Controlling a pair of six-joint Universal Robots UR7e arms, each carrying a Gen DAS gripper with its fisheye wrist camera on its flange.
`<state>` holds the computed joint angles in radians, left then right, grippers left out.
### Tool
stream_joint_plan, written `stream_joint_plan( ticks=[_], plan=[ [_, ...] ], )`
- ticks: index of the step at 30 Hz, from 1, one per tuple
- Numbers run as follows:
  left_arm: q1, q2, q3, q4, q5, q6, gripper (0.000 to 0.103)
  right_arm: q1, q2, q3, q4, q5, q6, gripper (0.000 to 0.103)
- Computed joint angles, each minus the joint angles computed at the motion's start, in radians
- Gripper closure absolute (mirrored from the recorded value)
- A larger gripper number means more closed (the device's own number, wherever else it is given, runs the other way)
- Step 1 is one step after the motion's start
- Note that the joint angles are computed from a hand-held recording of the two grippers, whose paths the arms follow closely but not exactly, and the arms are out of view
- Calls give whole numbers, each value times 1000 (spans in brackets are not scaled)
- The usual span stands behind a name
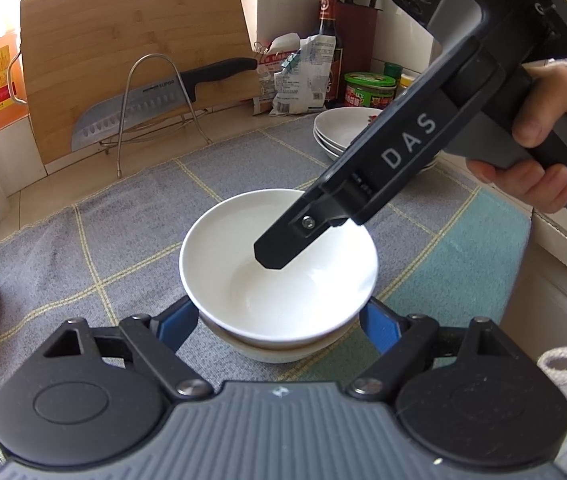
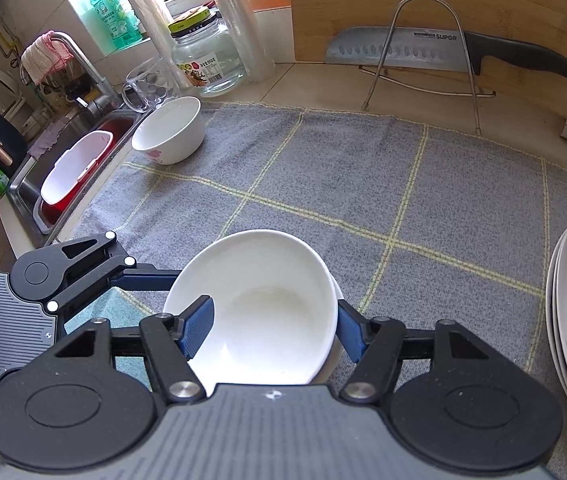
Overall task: Organize plates and bowls
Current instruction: 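Lower the bowl into the bowl stack and open the right gripper, then move the right gripper to the flower-print bowl by the glass jar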
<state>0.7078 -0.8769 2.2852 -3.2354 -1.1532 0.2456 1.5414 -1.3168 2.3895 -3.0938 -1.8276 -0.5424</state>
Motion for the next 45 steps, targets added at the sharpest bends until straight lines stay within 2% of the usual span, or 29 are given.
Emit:
stream_joint_plan(
  ticks=[2,4,6,11,15,18,23,25,31,39,45],
  plan=[
    [2,-1,1,-1,-3,3,15,-2,-2,0,1,7,1,29],
    [6,-5,2,0,-17,8,11,-2,-5,3,-9,14,-7,21],
    [5,-10,7,-4,-21,10,8,1,-8,6,-23,19,-16,17],
    [1,-38,26,17,-19,7,8,10,-11,7,-48,23,-35,13],
    [-5,-73,48,25,13,-18,8,15,-8,7,-63,14,-46,12],
    [-7,-104,65,30,46,-55,8,18,-4,4,-69,23,-52,6],
    [-10,-134,90,10,129,-99,7,39,18,-18,-61,32,-71,4],
    [-7,-137,95,-4,173,-120,7,52,34,-29,-65,31,-77,0],
    [-3,-140,110,-46,312,-155,7,89,92,-75,-64,24,-85,0],
    [45,-119,76,-135,439,-100,3,154,190,-167,-35,8,-79,0],
    [111,-74,13,-227,463,-26,3,205,279,-257,-11,-13,-73,0]
  ],
)
